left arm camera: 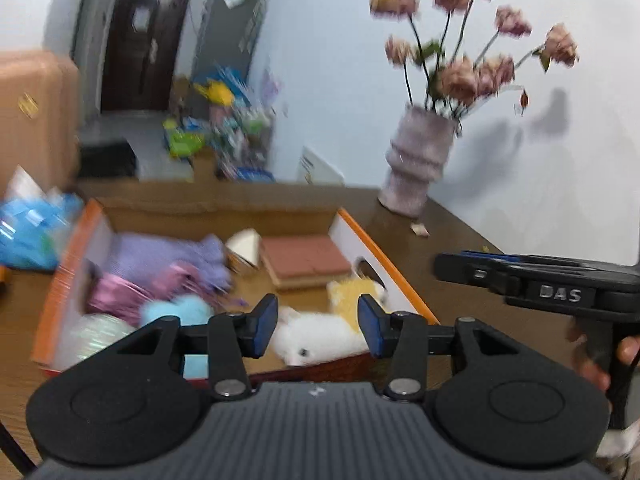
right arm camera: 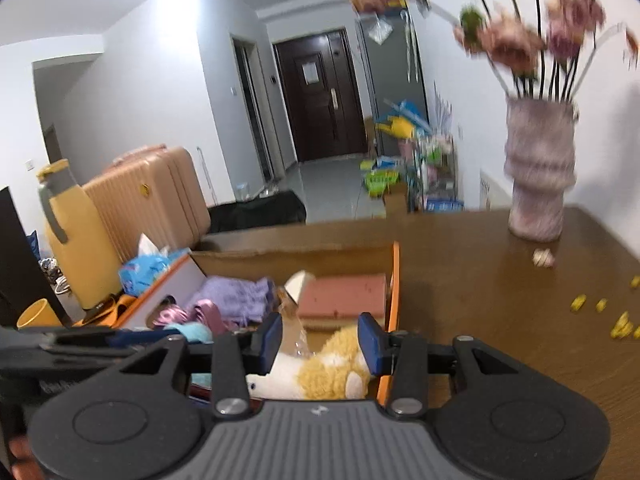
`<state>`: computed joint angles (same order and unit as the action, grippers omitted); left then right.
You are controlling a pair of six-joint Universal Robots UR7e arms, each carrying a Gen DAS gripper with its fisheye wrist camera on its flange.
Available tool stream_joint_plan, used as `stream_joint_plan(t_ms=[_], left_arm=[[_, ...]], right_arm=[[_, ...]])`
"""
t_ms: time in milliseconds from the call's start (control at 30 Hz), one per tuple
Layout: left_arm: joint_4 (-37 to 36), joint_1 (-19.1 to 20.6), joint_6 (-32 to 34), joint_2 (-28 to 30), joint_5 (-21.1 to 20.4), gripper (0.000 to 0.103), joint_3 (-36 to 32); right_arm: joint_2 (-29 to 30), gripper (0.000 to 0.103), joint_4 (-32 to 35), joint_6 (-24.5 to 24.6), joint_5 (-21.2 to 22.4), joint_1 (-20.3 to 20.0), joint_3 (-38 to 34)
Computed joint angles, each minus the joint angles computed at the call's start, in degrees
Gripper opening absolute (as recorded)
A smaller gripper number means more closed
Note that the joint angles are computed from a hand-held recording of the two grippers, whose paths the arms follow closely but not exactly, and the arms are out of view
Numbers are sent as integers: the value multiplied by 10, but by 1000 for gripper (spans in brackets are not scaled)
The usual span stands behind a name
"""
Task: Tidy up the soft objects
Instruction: 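Withdraw both grippers from the box back over the table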
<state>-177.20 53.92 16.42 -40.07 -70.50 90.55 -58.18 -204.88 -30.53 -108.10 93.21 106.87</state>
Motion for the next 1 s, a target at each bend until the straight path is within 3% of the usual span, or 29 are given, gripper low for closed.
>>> stream_joint_plan(t_ms=[167,233,267,367,400,467,1000], left_arm=[[-78,-17,28,-76,53,59,87],[-149,-28,64,-92,98,72,123],[-194,-34,88,-95,121,82,140],[-328,-47,174,-90,165,94,177],[-371,-49,203,-88,172,99,188],[-422,-53,233,-87,180,100,206],[-467,-80,159,-207,171,103,382]], right_arm=[[-8,68,-83,-57,-42,41,42],[2,82,-143,-96,-58,54,57],[14,91,-190,-120,-57,58,66],[51,101,-329,-177,-19,56,87],[64,103,-367,-191,-15,57,91],[83,103,-407,-201,-23,63,93],[114,103,-543,-167,-89,144,180]])
